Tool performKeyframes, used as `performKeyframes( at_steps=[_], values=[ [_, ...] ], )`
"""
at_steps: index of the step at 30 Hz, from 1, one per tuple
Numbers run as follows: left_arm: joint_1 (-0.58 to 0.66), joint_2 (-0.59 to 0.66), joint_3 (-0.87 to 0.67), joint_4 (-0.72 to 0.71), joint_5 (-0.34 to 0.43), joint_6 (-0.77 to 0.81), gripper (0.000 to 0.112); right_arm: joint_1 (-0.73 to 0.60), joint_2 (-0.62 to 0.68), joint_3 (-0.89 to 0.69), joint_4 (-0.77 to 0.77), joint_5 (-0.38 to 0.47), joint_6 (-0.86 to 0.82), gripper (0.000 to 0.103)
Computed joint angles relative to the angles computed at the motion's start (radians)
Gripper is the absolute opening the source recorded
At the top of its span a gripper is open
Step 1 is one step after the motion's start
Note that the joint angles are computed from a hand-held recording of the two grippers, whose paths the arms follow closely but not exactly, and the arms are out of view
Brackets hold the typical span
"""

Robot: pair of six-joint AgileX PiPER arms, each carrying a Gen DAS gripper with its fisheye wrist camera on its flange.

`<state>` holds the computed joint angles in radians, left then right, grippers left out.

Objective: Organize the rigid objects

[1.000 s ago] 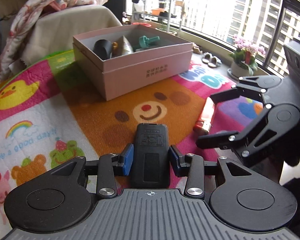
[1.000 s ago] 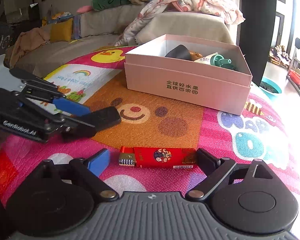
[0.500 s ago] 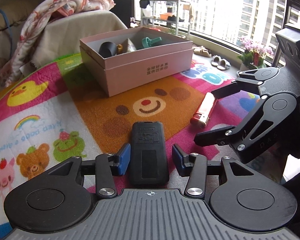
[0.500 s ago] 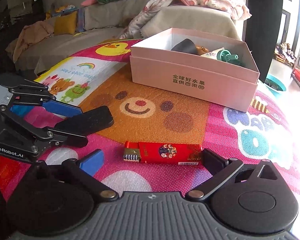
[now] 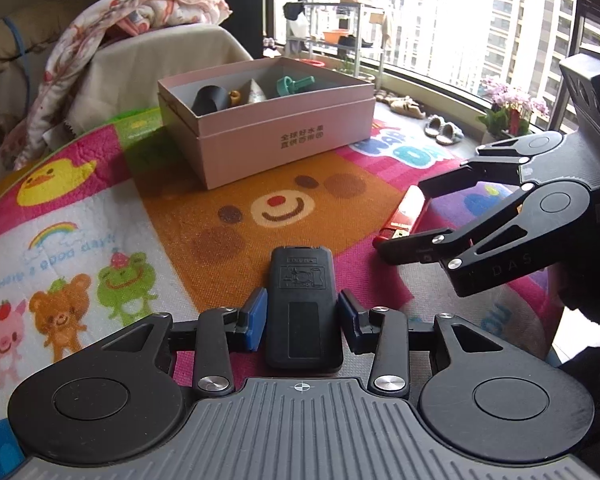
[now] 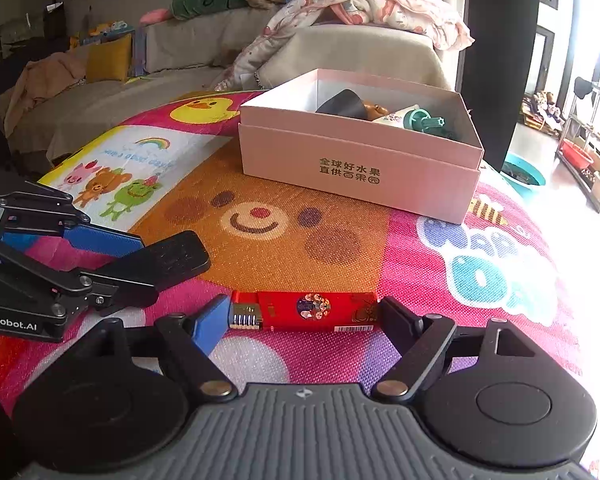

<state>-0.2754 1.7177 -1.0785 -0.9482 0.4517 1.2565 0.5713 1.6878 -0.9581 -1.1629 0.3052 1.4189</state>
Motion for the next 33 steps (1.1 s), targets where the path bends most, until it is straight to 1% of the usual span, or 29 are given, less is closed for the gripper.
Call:
performKeyframes(
  at_steps=[3, 5, 6, 8, 9, 11, 14, 15, 16, 17, 18, 19, 20, 21, 23, 24, 25, 27, 30, 33],
  values=[
    [0.006, -0.023, 0.011, -0.018, 0.015, 0.012, 0.043, 0.008, -0.037, 0.023, 0.042, 0.013, -0.046, 0.081],
    [0.016, -0.026, -0.033, -0.007, 0.054, -0.01, 0.043, 0.003, -0.069, 0.029, 0.06, 0.02, -0.069, 0.081],
    [0.017, -0.027, -0.08, 0.004, 0.075, -0.024, 0.042, -0.002, -0.093, 0.024, 0.063, 0.028, -0.08, 0.081],
    [0.012, -0.034, -0.182, 0.008, 0.077, -0.034, 0.007, -0.026, -0.136, -0.015, 0.064, 0.043, -0.111, 0.081],
    [0.015, -0.032, -0.244, -0.013, 0.08, -0.029, 0.011, -0.039, -0.156, -0.048, 0.053, 0.054, -0.126, 0.081],
    [0.016, -0.011, -0.383, -0.066, 0.071, -0.032, 0.011, -0.064, -0.175, -0.144, 0.019, 0.085, -0.146, 0.081],
    [-0.004, 0.061, -0.574, -0.047, 0.028, -0.111, 0.011, -0.107, -0.137, -0.336, -0.002, 0.124, -0.2, 0.081],
    [-0.002, 0.091, -0.632, -0.018, 0.049, -0.17, 0.01, -0.118, -0.104, -0.407, -0.003, 0.148, -0.218, 0.081],
    [0.006, 0.129, -0.7, 0.027, 0.106, -0.259, 0.01, -0.132, -0.073, -0.471, 0.025, 0.165, -0.255, 0.081],
    [0.017, 0.155, -0.733, 0.035, 0.154, -0.325, 0.011, -0.147, -0.046, -0.521, 0.071, 0.177, -0.296, 0.081],
    [0.021, 0.165, -0.726, 0.037, 0.176, -0.364, 0.011, -0.162, -0.026, -0.557, 0.136, 0.186, -0.344, 0.081],
    [0.023, 0.162, -0.691, 0.044, 0.188, -0.366, 0.012, -0.177, -0.016, -0.565, 0.186, 0.185, -0.376, 0.081],
    [0.021, 0.151, -0.633, 0.053, 0.185, -0.343, 0.012, -0.183, -0.017, -0.544, 0.196, 0.179, -0.374, 0.081],
    [0.016, 0.14, -0.571, 0.069, 0.172, -0.318, 0.012, -0.181, -0.023, -0.504, 0.166, 0.173, -0.343, 0.081],
    [0.007, 0.125, -0.461, 0.105, 0.151, -0.303, 0.012, -0.15, -0.034, -0.385, 0.013, 0.196, -0.205, 0.081],
    [0.009, 0.129, -0.413, 0.116, 0.153, -0.299, 0.012, -0.128, -0.036, -0.315, -0.067, 0.214, -0.128, 0.081],
    [0.009, 0.131, -0.379, 0.124, 0.159, -0.299, 0.012, -0.112, -0.035, -0.257, -0.108, 0.224, -0.081, 0.081],
    [0.019, 0.127, -0.313, 0.125, 0.179, -0.288, 0.013, -0.093, -0.031, -0.161, -0.134, 0.215, -0.017, 0.081],
    [0.034, 0.088, -0.219, 0.086, 0.203, -0.257, 0.013, -0.069, -0.032, -0.05, -0.186, 0.202, 0.095, 0.081],
    [0.014, 0.047, -0.155, 0.087, 0.179, -0.233, 0.013, -0.067, -0.031, 0.016, -0.239, 0.164, 0.211, 0.081]
  ],
)
